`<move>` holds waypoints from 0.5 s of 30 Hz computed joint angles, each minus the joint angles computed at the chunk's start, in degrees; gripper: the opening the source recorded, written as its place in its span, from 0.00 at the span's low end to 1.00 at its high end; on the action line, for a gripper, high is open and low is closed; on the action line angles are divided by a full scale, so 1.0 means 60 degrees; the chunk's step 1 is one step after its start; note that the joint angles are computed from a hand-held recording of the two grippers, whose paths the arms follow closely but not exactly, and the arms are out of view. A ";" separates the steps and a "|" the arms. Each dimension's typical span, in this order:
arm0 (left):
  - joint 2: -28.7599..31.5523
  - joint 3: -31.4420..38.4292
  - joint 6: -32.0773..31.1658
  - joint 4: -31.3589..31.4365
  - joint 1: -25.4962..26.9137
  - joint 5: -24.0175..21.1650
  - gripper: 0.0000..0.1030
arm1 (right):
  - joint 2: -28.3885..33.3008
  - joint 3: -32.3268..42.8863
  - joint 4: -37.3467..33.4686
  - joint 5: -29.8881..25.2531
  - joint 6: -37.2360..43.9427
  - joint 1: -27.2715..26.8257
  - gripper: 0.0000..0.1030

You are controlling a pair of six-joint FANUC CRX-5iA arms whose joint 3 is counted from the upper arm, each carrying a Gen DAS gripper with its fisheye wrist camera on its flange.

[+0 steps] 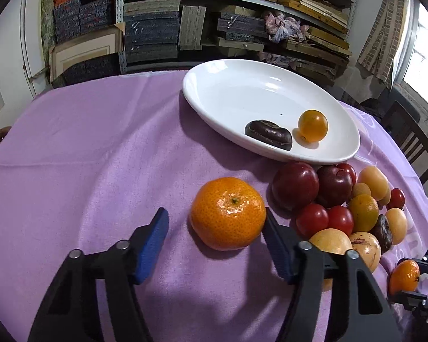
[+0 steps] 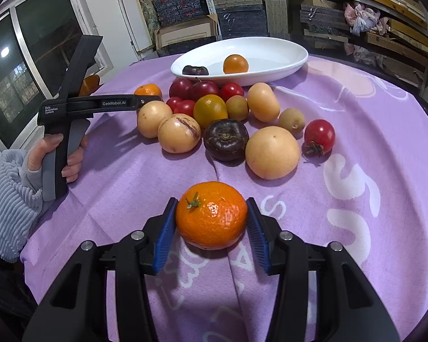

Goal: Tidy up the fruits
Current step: 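Close the left gripper on one mandarin while the right gripper grasps another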

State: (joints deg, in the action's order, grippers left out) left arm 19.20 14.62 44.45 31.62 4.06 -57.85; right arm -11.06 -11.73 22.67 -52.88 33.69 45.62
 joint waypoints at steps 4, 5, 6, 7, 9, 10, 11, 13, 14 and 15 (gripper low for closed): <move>-0.0005 -0.0030 -0.0132 0.0128 0.0023 -0.0046 0.47 | 0.0014 -0.0017 0.0075 -0.0016 0.0012 0.0012 0.45; -0.0015 -0.0095 -0.0193 0.0275 0.0059 -0.0061 0.47 | 0.0018 -0.0023 0.0117 -0.0032 0.0012 0.0041 0.45; -0.0037 -0.0166 -0.0269 0.0425 0.0099 -0.0042 0.47 | 0.0032 -0.0024 0.0177 -0.0052 0.0015 0.0069 0.45; -0.0105 -0.0293 -0.0368 0.0572 0.0127 0.0047 0.47 | 0.0015 -0.0051 0.0240 -0.0055 -0.0023 0.0114 0.45; -0.0423 -0.0735 -0.0685 0.0757 0.0143 0.0515 0.47 | -0.0072 -0.0174 0.0384 0.0048 -0.0179 0.0143 0.45; -0.0555 -0.0880 -0.0805 0.0855 0.0141 0.0656 0.47 | -0.0159 -0.0287 0.0479 0.0139 -0.0321 0.0154 0.45; -0.0699 -0.1044 -0.0982 0.1099 0.0183 0.0742 0.47 | -0.0282 -0.0420 0.0567 0.0294 -0.0471 0.0143 0.45; -0.0836 -0.1045 -0.1165 0.1421 0.0206 0.0733 0.47 | -0.0469 -0.0289 0.0315 0.0469 -0.0236 -0.0027 0.45; -0.0892 -0.0945 -0.1272 0.1534 0.0188 0.0752 0.46 | -0.0532 -0.0189 0.0532 0.0486 -0.0222 -0.0085 0.45; -0.0897 -0.0773 -0.1296 0.1545 0.0139 0.0770 0.47 | -0.0518 -0.0007 0.1077 0.0429 -0.0278 -0.0156 0.45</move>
State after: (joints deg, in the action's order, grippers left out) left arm 13.81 9.99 36.67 40.89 4.89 -53.23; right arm -14.17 -11.77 29.13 -50.30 32.02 44.68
